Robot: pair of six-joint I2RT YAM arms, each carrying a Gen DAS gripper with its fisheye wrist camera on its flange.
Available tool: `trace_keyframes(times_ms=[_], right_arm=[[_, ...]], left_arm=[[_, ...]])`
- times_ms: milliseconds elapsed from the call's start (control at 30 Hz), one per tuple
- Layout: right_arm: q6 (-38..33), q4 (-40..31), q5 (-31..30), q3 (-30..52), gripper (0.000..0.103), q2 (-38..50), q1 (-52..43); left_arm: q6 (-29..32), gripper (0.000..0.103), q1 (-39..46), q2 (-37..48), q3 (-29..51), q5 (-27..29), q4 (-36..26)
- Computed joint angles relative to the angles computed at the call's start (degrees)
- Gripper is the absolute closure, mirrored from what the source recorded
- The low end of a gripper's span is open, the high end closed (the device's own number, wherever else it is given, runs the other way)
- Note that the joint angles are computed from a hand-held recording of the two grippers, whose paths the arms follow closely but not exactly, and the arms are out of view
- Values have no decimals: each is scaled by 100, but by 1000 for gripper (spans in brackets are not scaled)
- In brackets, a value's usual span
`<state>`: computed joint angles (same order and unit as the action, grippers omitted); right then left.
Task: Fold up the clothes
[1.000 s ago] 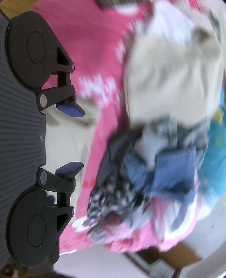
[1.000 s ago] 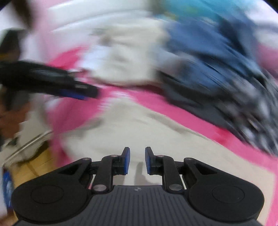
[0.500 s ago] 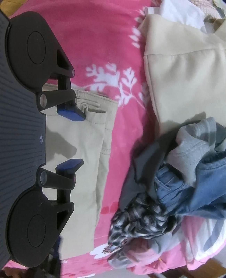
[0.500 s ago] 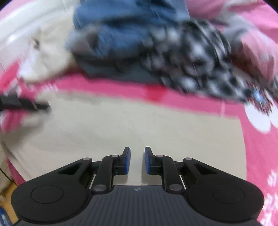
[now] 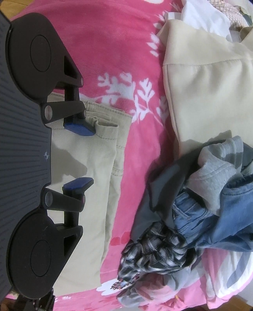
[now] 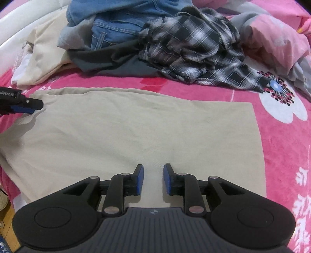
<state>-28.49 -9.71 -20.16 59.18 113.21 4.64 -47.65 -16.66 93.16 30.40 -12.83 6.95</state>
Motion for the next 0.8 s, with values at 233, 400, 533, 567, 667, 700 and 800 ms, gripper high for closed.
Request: trace_keyframes(times_ms=[233,400,533,567,667,700,800], right_arm=[[-737,-257,78,-110,76,-200,-540],[-742,-536,526,106,76,-205,-1006],[-315,-707,697,451,76,-76,-1224],[-222,-611,747,451,76,-104,-1237],[337,-289,335,450,76,-230,-1344],[510,-211,77,503,76,-204,-1318],[857,-120,-337,903,76,182,-1055]], left_arm=[[-39,59,-28,25,-148,-110,238],[-13,59,-37,42,-169,-130,286],[-57,59,-3,32,-194,-75,326],[-44,59,-1,29,-214,-71,358],[-7,59,4,21,-270,-57,451],[4,58,3,21,-292,-57,487],[-10,58,-54,19,-343,-118,565]])
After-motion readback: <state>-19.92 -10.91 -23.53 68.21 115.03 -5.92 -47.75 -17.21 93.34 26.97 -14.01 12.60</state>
